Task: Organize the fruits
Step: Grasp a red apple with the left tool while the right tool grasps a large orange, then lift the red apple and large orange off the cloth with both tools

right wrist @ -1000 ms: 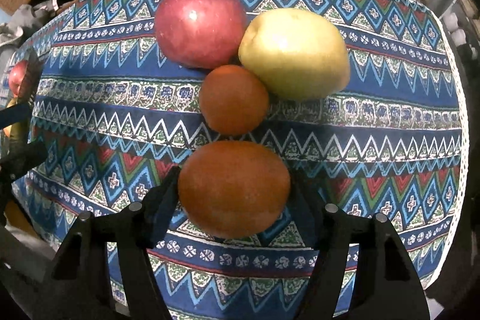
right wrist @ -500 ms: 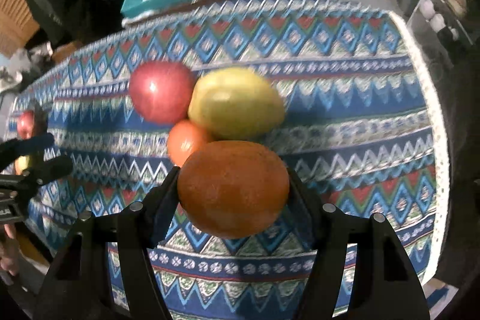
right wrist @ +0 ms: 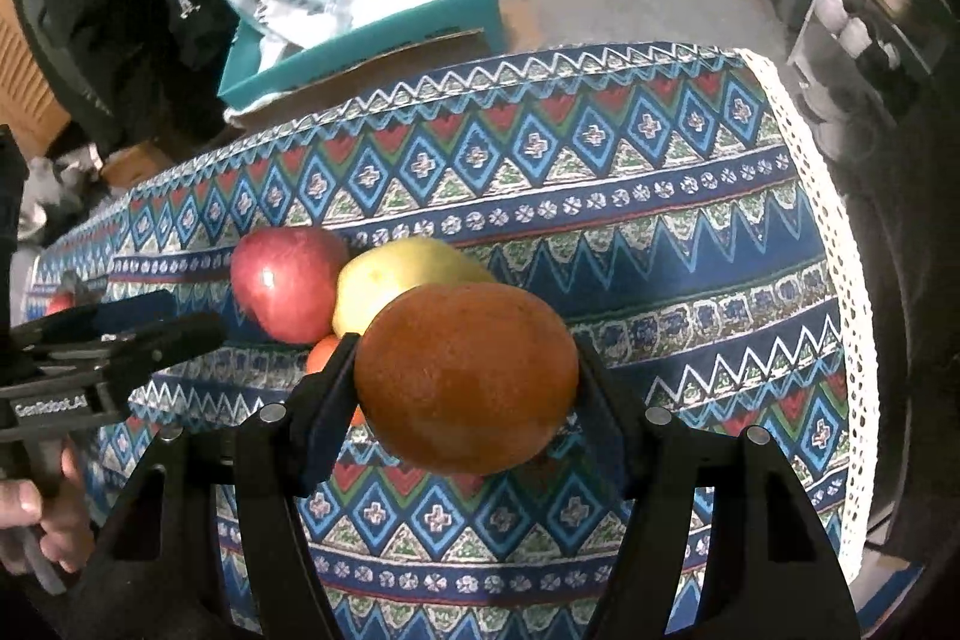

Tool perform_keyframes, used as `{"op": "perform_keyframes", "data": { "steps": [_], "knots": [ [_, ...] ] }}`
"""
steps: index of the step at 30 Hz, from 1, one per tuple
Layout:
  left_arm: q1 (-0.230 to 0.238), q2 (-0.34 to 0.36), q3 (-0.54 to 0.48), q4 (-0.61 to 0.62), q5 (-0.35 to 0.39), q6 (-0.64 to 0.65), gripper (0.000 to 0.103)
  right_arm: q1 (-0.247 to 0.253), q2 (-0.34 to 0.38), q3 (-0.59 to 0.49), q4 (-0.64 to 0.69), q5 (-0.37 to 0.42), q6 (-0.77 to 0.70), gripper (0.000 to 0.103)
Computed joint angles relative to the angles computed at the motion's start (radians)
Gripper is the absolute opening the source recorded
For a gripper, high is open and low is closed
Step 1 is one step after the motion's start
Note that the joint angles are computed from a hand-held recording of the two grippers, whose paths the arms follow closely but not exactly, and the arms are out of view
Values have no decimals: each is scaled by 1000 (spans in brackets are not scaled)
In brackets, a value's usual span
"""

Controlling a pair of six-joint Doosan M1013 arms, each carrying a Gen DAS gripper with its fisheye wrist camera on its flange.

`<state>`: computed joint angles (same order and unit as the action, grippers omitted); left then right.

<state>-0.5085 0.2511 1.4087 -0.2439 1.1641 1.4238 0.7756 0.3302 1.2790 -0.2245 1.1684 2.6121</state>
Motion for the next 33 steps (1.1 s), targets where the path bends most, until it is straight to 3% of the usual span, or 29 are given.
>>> {"op": "perform_keyframes", "data": {
  "steps": [7, 14, 26, 30, 33],
  "knots": [
    [-8, 32, -25, -22, -16, -28, 86, -6, -12, 18, 4, -13, 10, 68],
    [-24, 67, -48, -34, 15, -15, 86, -13, -24, 39, 9, -25, 25, 68],
    [7, 83, -30, -135, -26, 17, 88, -19, -15, 38, 27, -29, 10, 68],
    [24, 84, -17, -213, -21, 33, 80, -19, -16, 40, 24, -28, 16, 68],
    [15, 74, -9, -180, -35, 43, 80, -19, -15, 39, 22, -26, 20, 68]
  ]
}}
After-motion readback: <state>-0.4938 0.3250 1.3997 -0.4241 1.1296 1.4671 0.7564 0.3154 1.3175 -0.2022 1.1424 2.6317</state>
